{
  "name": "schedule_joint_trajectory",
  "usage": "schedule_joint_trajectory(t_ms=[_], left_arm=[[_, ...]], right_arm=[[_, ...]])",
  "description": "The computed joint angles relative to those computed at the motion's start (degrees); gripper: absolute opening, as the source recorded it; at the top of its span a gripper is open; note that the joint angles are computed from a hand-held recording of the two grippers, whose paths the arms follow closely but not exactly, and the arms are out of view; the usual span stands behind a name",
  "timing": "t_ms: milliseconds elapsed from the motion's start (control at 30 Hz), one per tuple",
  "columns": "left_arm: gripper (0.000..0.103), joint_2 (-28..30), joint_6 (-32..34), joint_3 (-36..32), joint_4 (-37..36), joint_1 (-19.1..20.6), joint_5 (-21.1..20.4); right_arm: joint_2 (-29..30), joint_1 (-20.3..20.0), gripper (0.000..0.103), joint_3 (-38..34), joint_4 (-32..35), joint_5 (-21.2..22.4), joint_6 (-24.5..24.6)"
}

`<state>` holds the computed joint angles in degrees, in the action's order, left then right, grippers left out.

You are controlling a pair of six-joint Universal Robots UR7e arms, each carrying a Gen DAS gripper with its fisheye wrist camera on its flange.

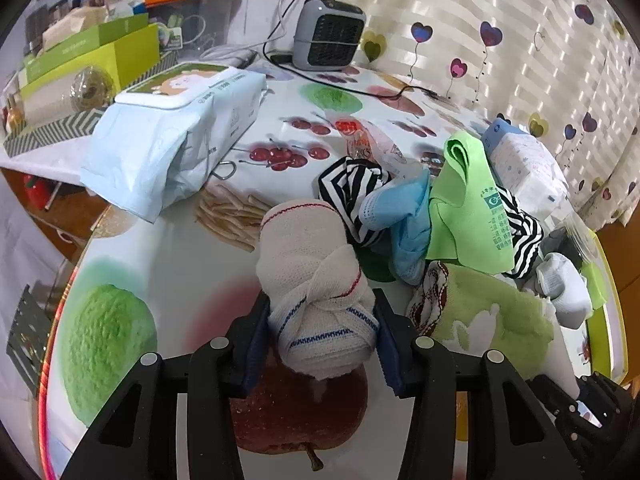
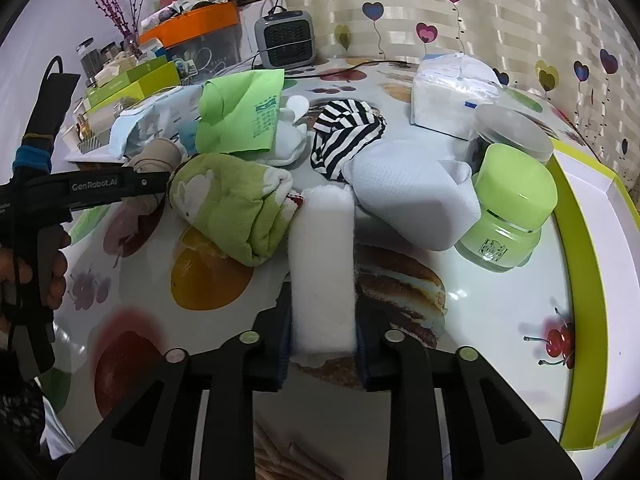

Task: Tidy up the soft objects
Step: 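Close right tool on white rolled towel while left tool grasps beige striped roll, then carry both held rolls over to the lime-rimmed white tray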

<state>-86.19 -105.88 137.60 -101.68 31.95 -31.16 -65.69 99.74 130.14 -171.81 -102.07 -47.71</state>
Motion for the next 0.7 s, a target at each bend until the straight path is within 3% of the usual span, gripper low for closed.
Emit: schedule_joint_trajectory(t_ms=[267, 500, 700], left_arm=[[0.046, 0.86, -3.10, -0.64, 5.59, -2.90, -0.70], [0.046, 1.41, -7.69, -0.91, 11.37, -8.07, -2.33], [0.046, 3.23, -6.24, -1.94, 11.33, -11.85, -3.21]], right_arm=[[-1.76, -0.79, 0.019, 1.05, -0.12, 0.73, -0.54], [-4.76, -1.57, 0.019, 2.79, -0.63, 2.31, -1.58], [-8.17, -2.16, 0.019, 3.76, 0.07, 4.64, -1.76]])
